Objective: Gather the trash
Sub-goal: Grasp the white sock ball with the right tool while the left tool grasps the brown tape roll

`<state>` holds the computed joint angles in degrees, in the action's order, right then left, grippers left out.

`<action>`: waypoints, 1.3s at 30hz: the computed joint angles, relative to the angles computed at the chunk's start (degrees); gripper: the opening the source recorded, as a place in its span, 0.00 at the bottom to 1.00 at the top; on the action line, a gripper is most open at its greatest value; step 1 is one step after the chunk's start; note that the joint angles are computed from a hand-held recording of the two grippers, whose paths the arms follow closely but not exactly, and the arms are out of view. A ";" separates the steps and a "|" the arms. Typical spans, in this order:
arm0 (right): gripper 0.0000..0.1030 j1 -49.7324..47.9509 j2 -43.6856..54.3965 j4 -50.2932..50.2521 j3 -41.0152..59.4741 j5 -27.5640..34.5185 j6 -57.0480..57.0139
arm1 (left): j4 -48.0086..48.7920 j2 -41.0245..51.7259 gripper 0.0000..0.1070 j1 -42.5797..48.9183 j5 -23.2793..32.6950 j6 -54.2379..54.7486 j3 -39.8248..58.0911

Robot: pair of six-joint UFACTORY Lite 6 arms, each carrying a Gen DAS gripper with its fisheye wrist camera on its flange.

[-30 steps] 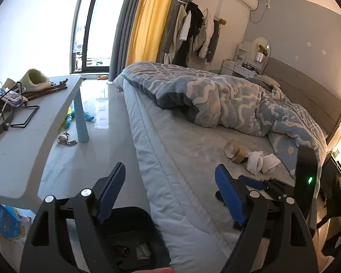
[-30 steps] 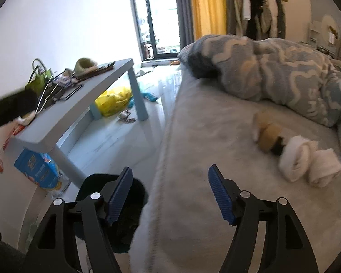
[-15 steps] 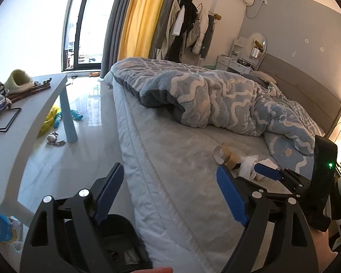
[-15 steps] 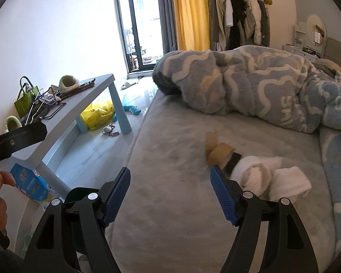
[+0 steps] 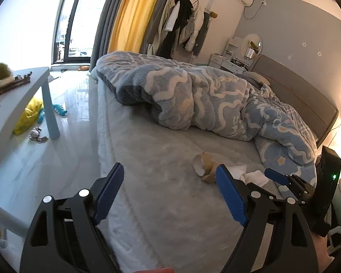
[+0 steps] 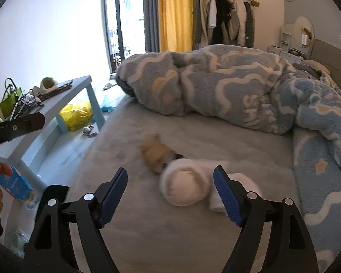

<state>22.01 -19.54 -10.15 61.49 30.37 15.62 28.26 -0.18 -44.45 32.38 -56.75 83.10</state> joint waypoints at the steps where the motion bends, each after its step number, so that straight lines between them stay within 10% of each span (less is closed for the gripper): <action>1: 0.77 -1.29 -0.52 0.96 -0.63 -0.05 -1.69 | -0.51 1.27 0.75 -0.06 -0.34 -0.01 1.02; 24: 0.84 -23.72 6.52 34.75 -2.51 1.51 -43.02 | -14.88 23.57 0.58 1.27 -4.47 7.98 18.83; 31: 0.54 -23.74 9.98 35.90 -1.44 2.02 -46.92 | -18.68 28.07 0.57 1.78 -4.55 11.19 23.17; 39: 0.49 -28.11 9.52 40.61 -0.51 2.56 -52.24 | -27.71 32.04 0.55 3.03 -6.50 17.30 26.28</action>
<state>-6.10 -10.02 30.46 60.98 32.93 -36.62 0.55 31.85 -41.43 25.87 -39.44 109.38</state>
